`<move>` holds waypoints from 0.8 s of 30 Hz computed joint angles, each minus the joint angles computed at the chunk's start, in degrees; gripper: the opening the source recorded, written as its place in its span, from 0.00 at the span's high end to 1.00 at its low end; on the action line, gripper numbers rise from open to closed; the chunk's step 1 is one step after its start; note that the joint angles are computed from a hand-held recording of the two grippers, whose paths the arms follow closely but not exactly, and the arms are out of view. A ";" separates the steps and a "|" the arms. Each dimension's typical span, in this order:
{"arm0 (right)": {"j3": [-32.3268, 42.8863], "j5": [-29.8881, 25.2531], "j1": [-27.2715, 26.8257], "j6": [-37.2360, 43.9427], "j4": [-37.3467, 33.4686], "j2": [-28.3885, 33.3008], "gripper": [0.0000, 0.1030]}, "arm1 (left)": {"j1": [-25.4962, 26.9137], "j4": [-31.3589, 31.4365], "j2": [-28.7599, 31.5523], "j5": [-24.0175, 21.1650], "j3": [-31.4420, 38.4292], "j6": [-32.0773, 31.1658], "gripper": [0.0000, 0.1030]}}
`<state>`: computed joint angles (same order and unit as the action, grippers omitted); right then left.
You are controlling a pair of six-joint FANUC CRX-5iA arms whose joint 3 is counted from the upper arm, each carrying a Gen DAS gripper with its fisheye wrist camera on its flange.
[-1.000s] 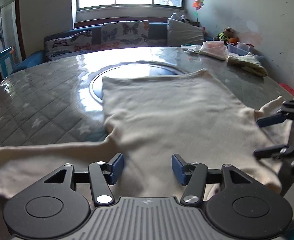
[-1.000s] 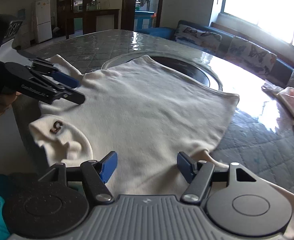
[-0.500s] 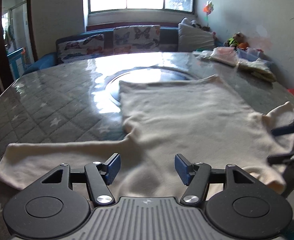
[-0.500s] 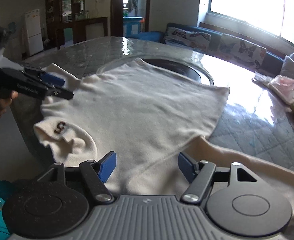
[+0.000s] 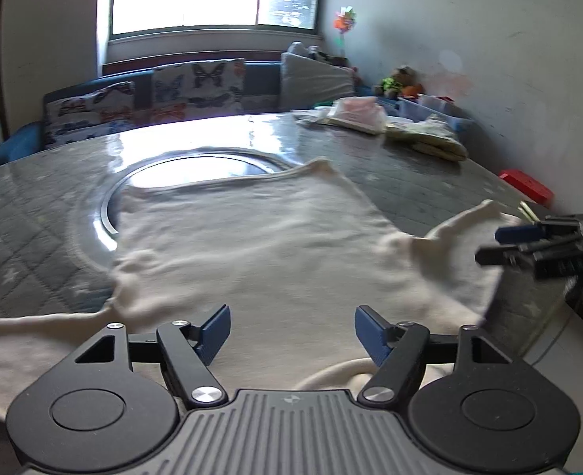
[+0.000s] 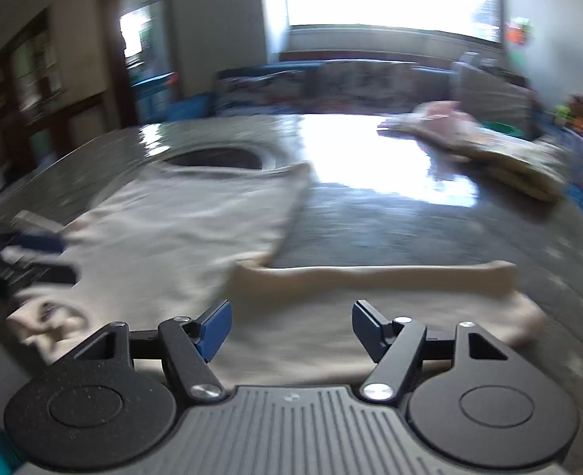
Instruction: Fold clothes
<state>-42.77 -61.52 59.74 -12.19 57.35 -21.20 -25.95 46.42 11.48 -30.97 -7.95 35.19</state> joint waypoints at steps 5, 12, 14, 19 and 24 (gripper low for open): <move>-1.98 -10.21 1.52 -6.47 -1.38 -2.39 0.38 | -1.77 2.33 0.61 -1.50 0.37 -3.67 0.29; -4.59 -16.42 -0.40 -12.60 -5.65 -5.82 0.48 | -3.71 2.29 1.37 -2.66 1.30 -5.21 0.29; -5.85 -15.76 -1.46 -14.76 -6.15 -7.34 0.50 | -4.07 1.77 1.57 -3.11 1.69 -5.35 0.29; -7.21 -14.18 -2.63 -16.74 -4.41 -7.82 0.69 | -4.74 0.70 2.12 -3.86 2.55 -5.09 0.29; -8.51 -12.29 -2.98 -18.90 -2.40 -8.76 0.91 | -5.26 -0.27 2.64 -4.56 3.19 -5.06 0.29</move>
<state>-51.27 -73.81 56.76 -31.09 54.94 -29.96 -31.21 46.14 14.13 -35.54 -4.76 30.14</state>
